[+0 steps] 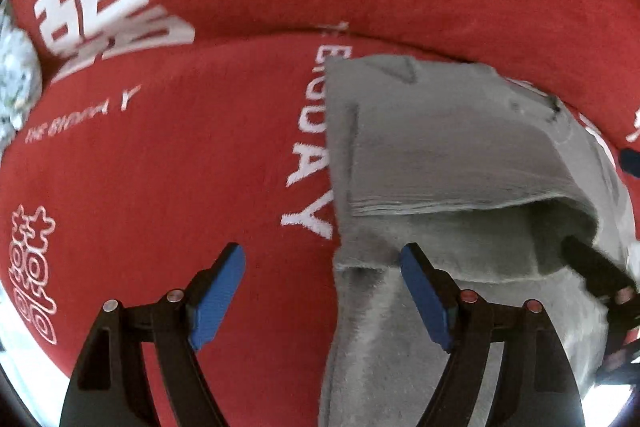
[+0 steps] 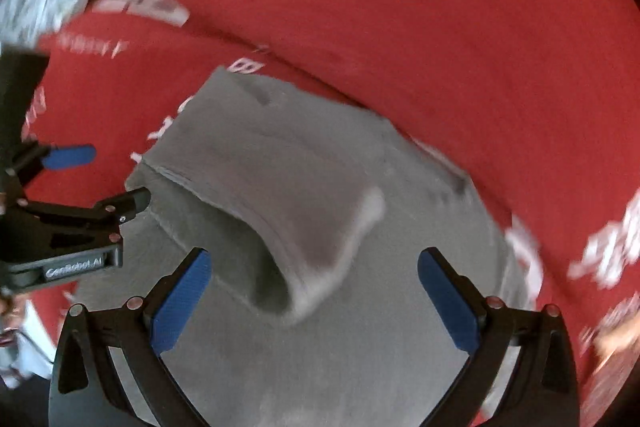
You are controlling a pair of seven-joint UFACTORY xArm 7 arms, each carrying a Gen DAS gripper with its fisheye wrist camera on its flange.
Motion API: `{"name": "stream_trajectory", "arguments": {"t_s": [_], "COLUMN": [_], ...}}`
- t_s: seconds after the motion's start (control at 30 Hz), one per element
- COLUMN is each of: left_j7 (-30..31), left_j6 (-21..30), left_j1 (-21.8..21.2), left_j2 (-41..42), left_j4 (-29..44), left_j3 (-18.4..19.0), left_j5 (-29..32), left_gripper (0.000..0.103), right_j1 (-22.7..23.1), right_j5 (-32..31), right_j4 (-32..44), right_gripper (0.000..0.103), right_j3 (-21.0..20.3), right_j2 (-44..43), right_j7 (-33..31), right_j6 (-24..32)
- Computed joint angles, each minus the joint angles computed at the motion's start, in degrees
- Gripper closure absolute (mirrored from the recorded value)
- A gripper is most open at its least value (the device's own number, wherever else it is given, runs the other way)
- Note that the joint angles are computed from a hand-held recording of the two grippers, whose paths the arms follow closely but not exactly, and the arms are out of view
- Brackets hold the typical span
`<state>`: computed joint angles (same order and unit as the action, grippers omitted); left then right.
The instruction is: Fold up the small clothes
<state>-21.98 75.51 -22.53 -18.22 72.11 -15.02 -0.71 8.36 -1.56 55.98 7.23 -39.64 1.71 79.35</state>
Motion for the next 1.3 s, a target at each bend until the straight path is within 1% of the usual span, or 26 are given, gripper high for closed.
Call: {"name": "stream_trajectory", "arguments": {"t_s": [0.07, 0.1, 0.13, 0.17, 0.2, 0.23, 0.27, 0.3, 0.33, 0.37, 0.43, 0.47, 0.53, 0.6, 0.7, 0.73, 0.8, 0.83, 0.9, 0.97, 1.0, 1.07, 1.13, 1.17, 1.2, 1.3], "left_j7": [-1.31, -1.61, -2.21, -2.30, -2.75, -3.41, -3.76, -3.60, -3.45, -3.20, -2.78, -2.50, -2.00, -1.51, -0.52, -0.21, 0.11, 0.63, 1.43, 2.78, 3.44, 4.83, 6.05, 6.48, 6.38, 7.23], "left_j6": [-0.29, -0.66, -1.78, -2.10, -2.21, -1.79, -1.48, -1.61, -1.62, -1.69, -1.52, -1.45, -1.01, -1.00, -0.87, -0.58, 1.16, 2.61, 1.97, 0.82, 0.74, 1.78, 2.76, 2.97, 3.78, 6.80], "left_j1": [0.04, -0.02, -0.05, -0.08, -0.09, -0.12, -0.18, -0.34, -0.48, -0.61, -0.78, -0.87, -1.09, -1.24, -1.47, -1.47, -1.41, -1.34, -1.01, -0.36, -0.09, 0.43, 0.40, 0.30, -0.15, -0.90], "left_j2": [0.62, 0.57, 0.58, 0.44, 1.61, 2.23, 2.44, 2.40, 2.63, 2.56, 2.88, 3.03, 3.21, 3.62, 4.12, 4.48, 5.54, 6.43, 6.82, 8.64, 9.96, 15.31, 20.82, 22.85, 24.62, 30.40], "left_j4": [-0.97, -1.40, -1.90, -2.20, -1.34, -0.72, -0.49, -0.67, -0.51, -0.59, -0.17, 0.00, 0.48, 0.85, 1.34, 1.75, 3.50, 5.42, 7.63, 10.41, 11.86, 17.08, 21.84, 23.40, 25.18, 30.36], "left_j3": [-0.45, -0.33, -0.24, -0.07, -0.37, -0.74, -0.87, -0.70, -0.58, -0.44, -0.36, -0.37, -0.58, -0.65, -0.55, -0.44, -0.23, 0.03, 0.60, 1.45, 1.87, 2.74, 3.16, 3.46, 3.48, 4.14], "left_j5": [0.49, 0.27, -0.13, -0.27, 0.05, 0.94, 1.66, 1.70, 1.64, 1.56, 1.71, 1.88, 2.59, 3.03, 3.21, 3.15, 2.89, 2.63, 2.80, 2.49, 1.93, 0.77, 0.59, 0.64, 0.51, -0.61], "left_gripper": [0.022, 0.022, 0.022, 0.022, 0.020, 0.014, 0.012, 0.012, 0.012, 0.012, 0.012, 0.012, 0.012, 0.012, 0.012, 0.012, 0.012, 0.012, 0.012, 0.012, 0.012, 0.012, 0.012, 0.012, 0.012, 0.014], "right_j1": [0.55, 0.74, 0.94, 1.03, 1.08, 0.50, -0.34, -1.37, -2.76, -3.98, -8.21, -10.33, -14.44, -17.67, -23.85, -26.44, -28.15, -28.37, -27.18, -24.79, -23.33, -19.57, -13.80, -11.71, -8.20, -1.42], "right_j5": [-3.44, -5.94, -7.81, -9.27, -9.05, -7.88, -6.49, -4.53, -0.46, 1.73, 5.64, 7.44, 12.24, 14.40, 15.83, 16.01, 16.92, 17.83, 18.67, 20.65, 22.31, 27.42, 35.74, 38.28, 42.59, 50.52], "right_j4": [-0.26, -0.87, -1.37, -1.69, -1.61, -1.82, -2.10, -2.48, -3.68, -4.71, -8.07, -9.77, -14.80, -18.27, -23.47, -24.89, -26.00, -26.29, -25.44, -24.45, -24.52, -25.59, -28.84, -29.90, -31.33, -34.01], "right_gripper": [0.004, 0.017, 0.055, 0.084, 0.097, 0.097, 0.097, 0.097, 0.097, 0.097, 0.097, 0.092, 0.074, 0.068, 0.066, 0.062, 0.055, 0.055, 0.055, 0.049, 0.046, 0.045, 0.045, 0.045, 0.045, 0.045], "right_j3": [3.08, 4.60, 5.25, 5.61, 5.04, 3.81, 2.51, 0.78, -2.46, -3.98, -7.71, -9.54, -14.39, -16.66, -19.50, -20.37, -22.17, -23.35, -23.88, -23.00, -22.29, -20.47, -16.78, -15.46, -12.80, -7.28], "right_j2": [2.73, 3.99, 4.45, 5.33, 5.88, 5.34, 4.05, 2.38, -0.64, -2.18, -7.64, -10.00, -15.22, -18.66, -25.10, -27.26, -28.96, -29.86, -30.30, -30.92, -31.40, -32.66, -32.99, -32.62, -31.10, -25.87], "right_j7": [-0.85, -1.30, -1.72, -1.98, -1.59, 0.51, 3.16, 5.93, 9.76, 12.45, 19.70, 23.11, 29.77, 33.91, 40.20, 42.90, 45.58, 46.39, 46.10, 45.84, 45.94, 46.85, 48.06, 48.28, 48.47, 48.87], "right_j6": [-1.95, -3.05, -3.29, -3.53, -3.71, -4.76, -5.85, -6.75, -8.35, -9.53, -9.89, -9.39, -8.21, -7.65, -7.29, -7.08, -6.00, -5.04, -3.53, -2.34, -2.32, -3.28, -8.10, -10.17, -14.14, -25.66]}}
